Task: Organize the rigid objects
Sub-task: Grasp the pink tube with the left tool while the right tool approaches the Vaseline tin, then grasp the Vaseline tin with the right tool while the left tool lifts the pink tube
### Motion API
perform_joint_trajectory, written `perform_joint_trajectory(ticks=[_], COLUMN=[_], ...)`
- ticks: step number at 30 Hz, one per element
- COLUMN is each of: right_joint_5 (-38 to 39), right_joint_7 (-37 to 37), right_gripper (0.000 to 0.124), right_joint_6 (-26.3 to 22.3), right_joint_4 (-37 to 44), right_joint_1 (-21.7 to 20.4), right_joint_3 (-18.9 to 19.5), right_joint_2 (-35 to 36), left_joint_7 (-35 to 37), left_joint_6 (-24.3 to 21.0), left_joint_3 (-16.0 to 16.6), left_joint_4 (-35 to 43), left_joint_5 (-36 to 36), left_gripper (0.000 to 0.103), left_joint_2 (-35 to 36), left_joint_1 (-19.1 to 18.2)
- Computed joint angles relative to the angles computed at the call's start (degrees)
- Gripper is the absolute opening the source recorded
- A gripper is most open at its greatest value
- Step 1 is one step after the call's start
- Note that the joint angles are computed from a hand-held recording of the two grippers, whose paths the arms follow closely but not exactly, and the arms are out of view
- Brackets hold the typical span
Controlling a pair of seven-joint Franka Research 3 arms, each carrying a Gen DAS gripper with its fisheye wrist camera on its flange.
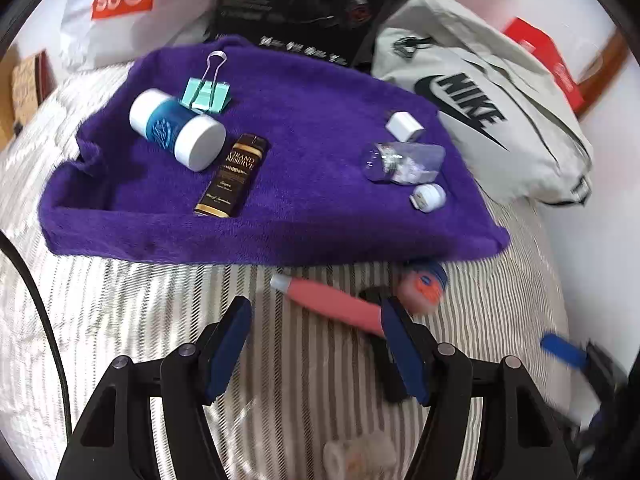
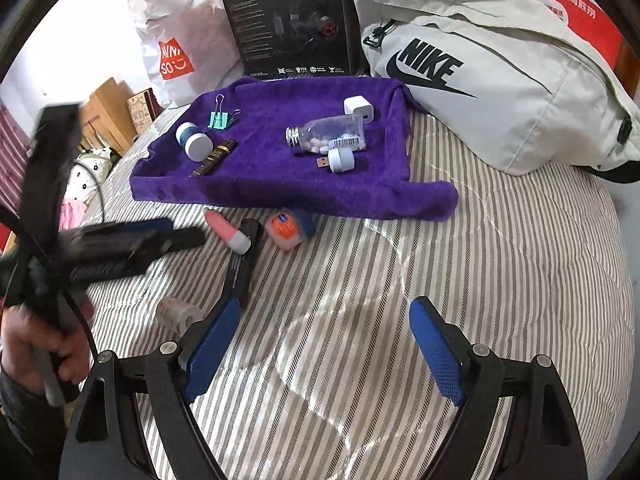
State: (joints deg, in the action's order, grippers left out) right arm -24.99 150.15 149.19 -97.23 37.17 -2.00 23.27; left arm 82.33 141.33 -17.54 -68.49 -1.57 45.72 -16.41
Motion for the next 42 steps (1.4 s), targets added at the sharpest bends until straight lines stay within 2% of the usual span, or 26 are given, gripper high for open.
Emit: perform_joint_trajectory(ticks=[5, 10, 18, 25, 27, 28, 29, 31, 34, 37, 42], right_joint_5=[0.7, 2.8, 3.0, 3.4, 3.0, 2.4, 2.0, 1.4, 1.8, 4.2, 6.3], right_joint_7=[-1.4, -2.1, -1.0, -0.6, -0.7, -0.2, -0.4, -1.0, -4.7, -10.9, -18.8], right_gripper=[0.086, 0.086, 0.086, 0.086, 0.086, 0.086, 0.086, 0.085, 0.082, 0.076, 0.069], right_joint_6=[1.6, 3.8, 6.9, 8.3, 8.2, 8.3, 8.5, 8.9, 9.0, 6.7, 1.3], right_joint_4=[-2.2, -3.7, -6.7, -5.9, -4.5, -3.8, -2.6, -0.8, 3.0, 8.1, 16.4], right_joint_1=[-0.6, -1.4, -0.9, -0.8, -0.4, 0.0, 0.2, 0.5, 0.1, -0.8, -0.3], right_joint_3=[0.5, 0.6, -0.6, -0.9, -1.5, -2.1, -2.4, -3.0, -2.9, -1.8, -2.2], right_joint_2=[-0.8, -0.8, -1.8, -0.9, 0.1, 0.6, 1.4, 2.7, 5.4, 8.9, 14.7], left_joint_7=[-4.3, -4.5, -3.6, -2.0, -0.4, 1.1, 1.8, 3.3, 5.3, 4.5, 7.2], left_joint_6=[-3.1, -4.5, -0.9, 1.1, 3.4, 4.8, 5.0, 4.5, 3.7, 4.3, 5.9], left_joint_3=[3.3, 5.8, 5.5, 5.3, 4.9, 4.0, 3.7, 3.2, 2.3, 3.9, 2.0], left_joint_4=[6.4, 6.1, -5.7, -5.6, -7.3, -8.4, -8.8, -8.5, -9.2, -11.9, -16.3], left_joint_5=[4.0, 9.8, 13.2, 15.6, 16.4, 15.9, 15.4, 14.4, 11.8, 12.5, 9.1], left_gripper=[0.066, 0.066, 0.066, 0.065, 0.048, 0.029, 0.022, 0.017, 0.017, 0.017, 0.017], left_joint_2=[3.6, 2.9, -4.2, -3.6, -4.2, -4.7, -4.9, -4.8, -5.5, -7.4, -9.8], left_joint_1=[-4.0, -6.4, -3.9, -4.3, -4.2, -3.4, -3.0, -2.3, -0.3, -0.2, 3.3])
